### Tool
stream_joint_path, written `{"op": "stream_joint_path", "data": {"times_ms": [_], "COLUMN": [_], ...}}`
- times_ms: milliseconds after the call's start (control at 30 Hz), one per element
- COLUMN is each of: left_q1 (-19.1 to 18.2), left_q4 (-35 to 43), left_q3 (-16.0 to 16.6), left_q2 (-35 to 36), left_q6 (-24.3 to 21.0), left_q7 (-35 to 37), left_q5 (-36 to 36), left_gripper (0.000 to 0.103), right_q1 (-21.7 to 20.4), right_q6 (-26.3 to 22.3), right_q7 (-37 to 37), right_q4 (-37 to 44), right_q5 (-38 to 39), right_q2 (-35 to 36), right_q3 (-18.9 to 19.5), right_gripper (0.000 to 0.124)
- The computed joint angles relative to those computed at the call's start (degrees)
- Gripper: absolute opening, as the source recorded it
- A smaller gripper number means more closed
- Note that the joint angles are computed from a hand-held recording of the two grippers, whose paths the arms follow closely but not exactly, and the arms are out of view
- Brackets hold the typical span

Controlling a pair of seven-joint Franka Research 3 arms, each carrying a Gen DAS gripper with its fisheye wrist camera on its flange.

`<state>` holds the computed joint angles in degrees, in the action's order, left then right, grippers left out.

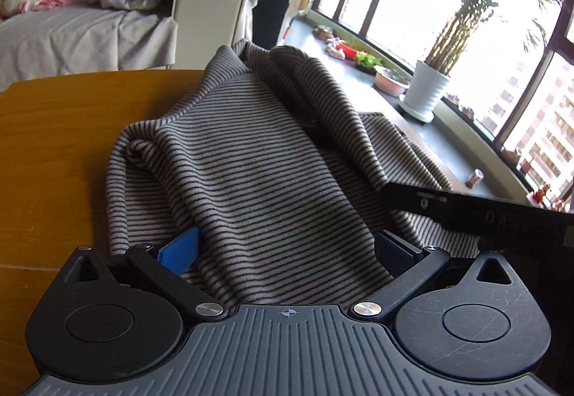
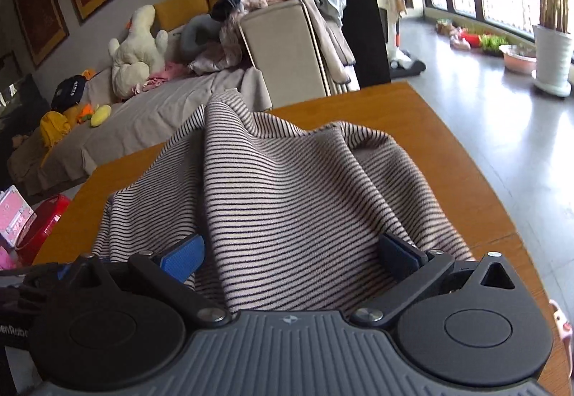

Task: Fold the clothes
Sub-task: 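Grasp the striped sweater hem with both grippers and lift it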

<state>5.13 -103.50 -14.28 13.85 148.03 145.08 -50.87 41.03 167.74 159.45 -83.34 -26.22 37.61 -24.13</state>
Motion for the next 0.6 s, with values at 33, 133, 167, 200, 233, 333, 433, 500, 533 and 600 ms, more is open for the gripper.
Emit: {"op": "stream_joint_path", "data": {"times_ms": [33, 133, 167, 200, 233, 333, 433, 500, 533, 600], "left_q1": [-0.1, 0.1, 0.1, 0.2, -0.3, 1.0, 2.3, 2.0, 1.4, 0.1], "left_q4": [-0.2, -1.4, -2.0, -2.5, -3.5, -5.4, -5.0, -4.9, -4.6, -4.1], "left_q3": [0.1, 0.3, 0.4, 0.6, 0.9, 2.3, 4.1, 4.6, 4.5, 3.9], "left_q2": [-0.2, -1.2, -1.6, -2.0, -2.6, -4.8, -5.6, -5.7, -5.4, -4.5], "left_q6": [-0.1, 1.0, 1.6, 2.2, 4.6, 1.5, -5.5, -7.0, -6.3, -3.4], "left_q7": [-0.2, -1.1, -1.4, -1.7, -2.1, -4.1, -4.4, -3.7, -3.6, -2.4], "left_q5": [0.5, -0.3, -1.1, -1.8, -1.4, -3.0, -5.0, -5.0, -4.5, -4.1], "left_gripper": [0.103, 0.103, 0.096, 0.076, 0.064, 0.034, 0.042, 0.061, 0.063, 0.064], "right_q1": [-0.1, -0.4, -0.7, -1.2, -2.0, -1.8, 0.8, 1.6, 1.8, 1.7], "right_q6": [0.1, 1.0, 1.5, 1.6, 1.1, 0.2, 0.6, -0.7, -1.4, -1.9], "right_q7": [0.3, 0.7, 0.1, -1.5, -3.9, -7.5, -7.3, -7.1, -6.9, -5.6], "right_q4": [-0.3, -1.7, -2.4, -3.1, -3.6, -5.1, -6.8, -6.0, -5.5, -5.1], "right_q5": [0.4, 1.4, 1.7, 2.0, 2.4, 2.0, -0.9, -2.3, -2.9, -3.7], "right_q2": [-0.2, -0.9, -1.4, -2.0, -2.7, -4.3, -5.0, -4.6, -4.3, -4.3], "right_q3": [0.2, 0.8, 1.2, 2.1, 3.5, 4.6, 2.3, 1.7, 1.6, 1.8], "right_gripper": [0.103, 0.103, 0.103, 0.103, 0.103, 0.103, 0.103, 0.103, 0.103, 0.103]}}
